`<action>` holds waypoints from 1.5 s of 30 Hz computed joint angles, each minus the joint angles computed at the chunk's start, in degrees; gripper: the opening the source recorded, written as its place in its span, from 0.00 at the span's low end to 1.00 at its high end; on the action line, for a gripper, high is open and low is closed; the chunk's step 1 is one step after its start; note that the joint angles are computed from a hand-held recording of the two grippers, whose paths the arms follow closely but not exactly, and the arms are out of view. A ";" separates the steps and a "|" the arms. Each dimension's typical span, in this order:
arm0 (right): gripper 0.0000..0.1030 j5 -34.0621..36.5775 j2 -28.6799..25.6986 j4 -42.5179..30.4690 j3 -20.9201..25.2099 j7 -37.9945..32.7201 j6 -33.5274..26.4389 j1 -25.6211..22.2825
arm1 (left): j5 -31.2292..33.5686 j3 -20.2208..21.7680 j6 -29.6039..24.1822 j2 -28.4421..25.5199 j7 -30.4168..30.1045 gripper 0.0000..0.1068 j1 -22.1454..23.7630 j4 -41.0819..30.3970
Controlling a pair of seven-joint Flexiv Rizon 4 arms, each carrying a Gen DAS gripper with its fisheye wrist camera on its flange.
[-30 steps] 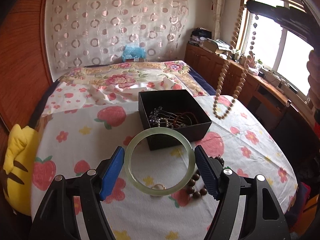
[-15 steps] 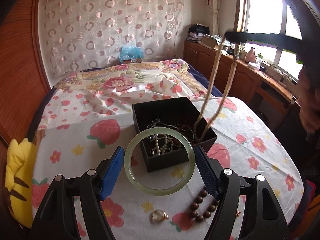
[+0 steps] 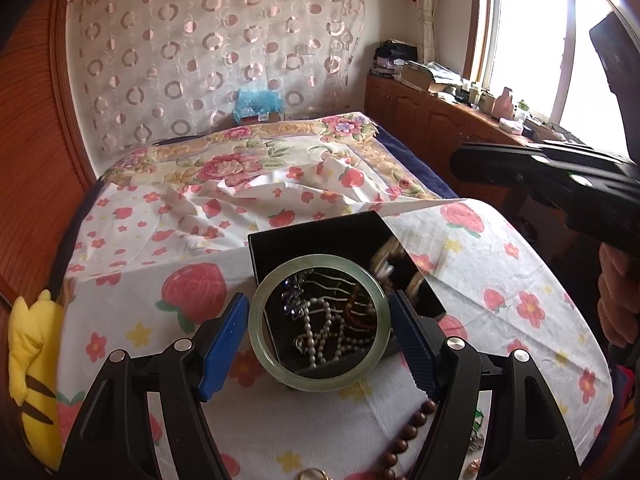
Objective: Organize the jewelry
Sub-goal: 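Open both grippers to drop the pearls and jade bangle into the box, then grasp the green-pendant chain necklace with the right gripper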
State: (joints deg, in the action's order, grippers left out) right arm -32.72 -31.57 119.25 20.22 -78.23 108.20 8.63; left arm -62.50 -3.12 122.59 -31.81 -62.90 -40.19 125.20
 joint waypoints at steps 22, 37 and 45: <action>0.27 0.75 -1.04 5.96 -5.22 -1.26 6.84 -3.21 | -21.16 -7.74 2.67 -7.04 25.66 0.69 1.49 -14.21; 0.27 -0.77 -0.91 13.71 -6.53 -3.93 12.02 -1.50 | -1.60 -5.74 4.11 0.27 5.02 0.76 0.82 0.25; 0.27 0.87 -1.76 17.61 -6.97 -5.69 13.83 1.69 | 7.30 -4.27 4.63 2.62 -6.22 0.76 0.14 7.07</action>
State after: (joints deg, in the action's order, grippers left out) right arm -31.85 -33.33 136.86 13.25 -83.93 122.04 10.32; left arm -55.21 -7.39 127.22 -29.19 -69.12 -40.05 132.27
